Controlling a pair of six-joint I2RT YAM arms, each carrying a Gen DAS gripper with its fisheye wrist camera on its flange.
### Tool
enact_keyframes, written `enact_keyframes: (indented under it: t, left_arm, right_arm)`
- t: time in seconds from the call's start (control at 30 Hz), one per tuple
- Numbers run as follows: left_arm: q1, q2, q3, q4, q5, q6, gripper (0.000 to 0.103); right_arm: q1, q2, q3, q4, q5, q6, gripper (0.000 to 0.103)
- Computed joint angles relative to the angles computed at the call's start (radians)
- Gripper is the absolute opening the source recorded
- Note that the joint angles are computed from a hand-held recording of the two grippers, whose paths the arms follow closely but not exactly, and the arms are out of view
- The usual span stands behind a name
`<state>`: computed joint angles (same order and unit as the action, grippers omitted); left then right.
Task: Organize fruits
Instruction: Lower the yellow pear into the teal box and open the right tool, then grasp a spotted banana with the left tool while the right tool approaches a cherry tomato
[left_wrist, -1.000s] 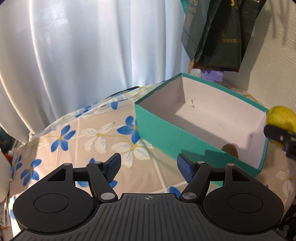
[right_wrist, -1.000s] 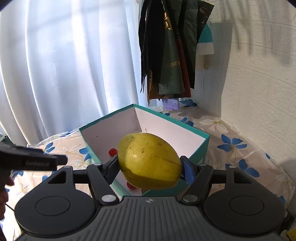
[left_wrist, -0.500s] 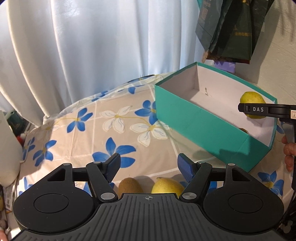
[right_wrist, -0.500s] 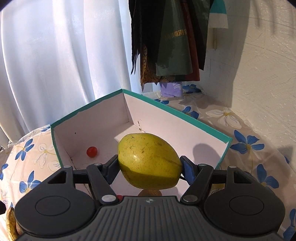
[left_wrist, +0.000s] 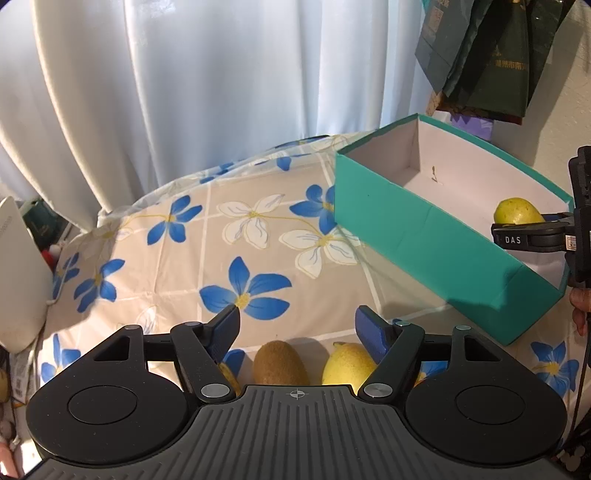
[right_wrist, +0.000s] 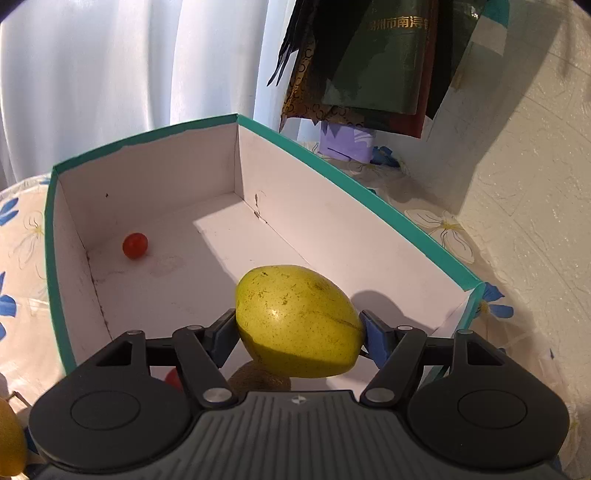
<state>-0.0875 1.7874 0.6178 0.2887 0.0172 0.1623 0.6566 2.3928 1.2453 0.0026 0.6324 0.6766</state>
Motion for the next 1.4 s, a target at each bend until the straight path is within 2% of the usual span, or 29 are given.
enact_keyframes:
  t: [0.13,0.2,0.27,0.37,0.47,0.53,0.6,0.8,0.87,0.97,1.03,1.4]
  left_arm:
    - [0.011,0.008,0.004,-0.001,0.004,0.008,0.077]
    - [0.02,0.007,0.002,-0.001,0.005,0.012,0.077]
    - [0.031,0.003,-0.004,0.002,0.007,0.018,0.078]
    - [0.062,-0.012,-0.026,0.018,0.016,0.037,0.081]
    - [0.108,-0.027,-0.057,0.043,0.031,0.064,0.082]
    - [0.149,-0.033,-0.078,0.053,0.043,0.093,0.082]
    - [0.191,-0.036,-0.095,0.058,0.063,0.123,0.082]
    - [0.297,-0.03,-0.158,0.095,0.114,0.233,0.084]
    - [0.324,-0.021,-0.176,0.096,0.117,0.257,0.084]
    - [0.354,0.005,-0.195,0.104,0.105,0.279,0.084]
    - [0.38,0.025,-0.205,0.113,0.103,0.292,0.084]
    - [0.462,0.064,-0.242,0.121,0.167,0.372,0.084]
  right_arm:
    - [-0.005,0.003,0.032,-0.056,-0.018,-0.007,0.071]
    - [-0.012,-0.013,0.01,-0.027,-0.033,-0.002,0.078]
    - [-0.005,-0.024,0.004,-0.042,-0.018,0.016,0.082]
    - [0.037,-0.088,-0.068,-0.004,0.036,0.046,0.082]
    - [0.134,-0.206,-0.192,0.091,0.13,0.054,0.09]
    - [0.234,-0.284,-0.292,0.216,0.204,0.031,0.101]
    - [0.331,-0.326,-0.368,0.355,0.246,-0.004,0.103]
    - [0.486,-0.297,-0.376,0.438,0.182,0.086,0.103]
    - [0.505,-0.271,-0.36,0.436,0.127,0.125,0.103]
    - [0.514,-0.231,-0.299,0.348,0.06,0.18,0.103]
    - [0.521,-0.204,-0.252,0.277,0.051,0.214,0.103]
    - [0.532,-0.121,-0.124,0.145,-0.009,0.234,0.103]
